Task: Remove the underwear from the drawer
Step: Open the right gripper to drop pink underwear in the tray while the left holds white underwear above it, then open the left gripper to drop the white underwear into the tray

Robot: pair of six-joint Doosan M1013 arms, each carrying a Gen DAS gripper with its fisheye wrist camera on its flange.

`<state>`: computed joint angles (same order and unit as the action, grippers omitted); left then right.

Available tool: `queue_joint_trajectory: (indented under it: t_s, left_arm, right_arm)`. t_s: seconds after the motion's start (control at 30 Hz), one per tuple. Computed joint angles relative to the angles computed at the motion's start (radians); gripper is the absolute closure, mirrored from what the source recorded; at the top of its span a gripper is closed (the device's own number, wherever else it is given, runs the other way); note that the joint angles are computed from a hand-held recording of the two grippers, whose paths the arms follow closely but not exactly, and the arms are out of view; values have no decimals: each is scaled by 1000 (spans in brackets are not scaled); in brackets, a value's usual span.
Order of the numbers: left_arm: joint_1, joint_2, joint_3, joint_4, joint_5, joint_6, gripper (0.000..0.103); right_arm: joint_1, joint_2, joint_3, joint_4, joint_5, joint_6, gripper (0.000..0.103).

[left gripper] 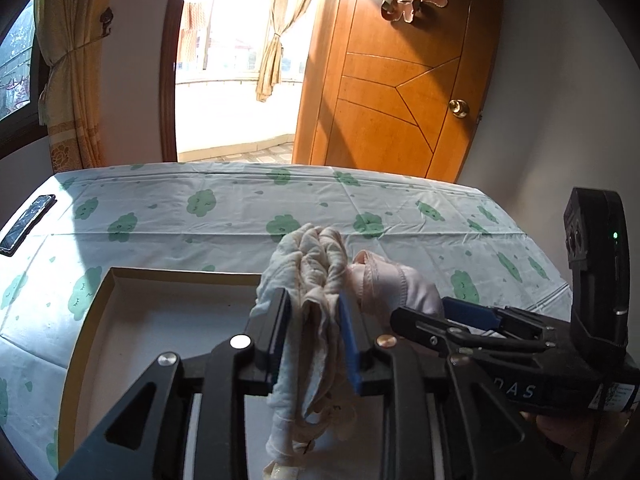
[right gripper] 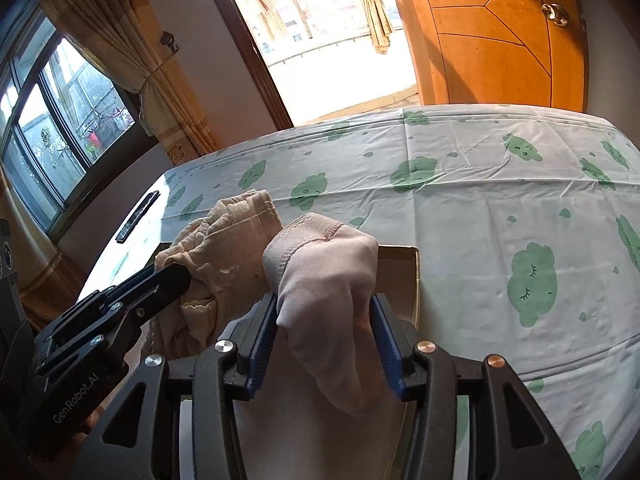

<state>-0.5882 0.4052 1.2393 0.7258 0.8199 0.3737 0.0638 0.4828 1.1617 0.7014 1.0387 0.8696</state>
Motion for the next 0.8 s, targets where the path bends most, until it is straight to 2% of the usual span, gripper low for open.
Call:
queue_joint_trajectory:
  t_s: [0.03, 0.1, 0.3, 0.43, 0.57, 0.8]
  left_arm:
    - [-2, -4, 6, 5, -8, -8, 66]
    - [-9, -8, 15, 25, -7, -18, 58]
    - [-26, -26, 56, 55, -29, -35, 56]
    - [-41, -43, 85, 104, -44, -63, 56]
    - [-55, -59, 106, 154, -52, -89, 50]
    - [-80, -102, 159, 217, -84, -134, 48]
  right_arm:
    - [-3, -4, 7, 4, -8, -3, 34]
    - [-11, -12, 22, 28, -10, -27, 34]
    - [-25, -54, 88, 54, -65, -107, 34]
    - [-42, -81, 129, 105, -66, -157, 34]
    - [-56, -112, 177, 150, -75, -221, 34]
    - [-87, -164, 259, 229, -60, -324, 34]
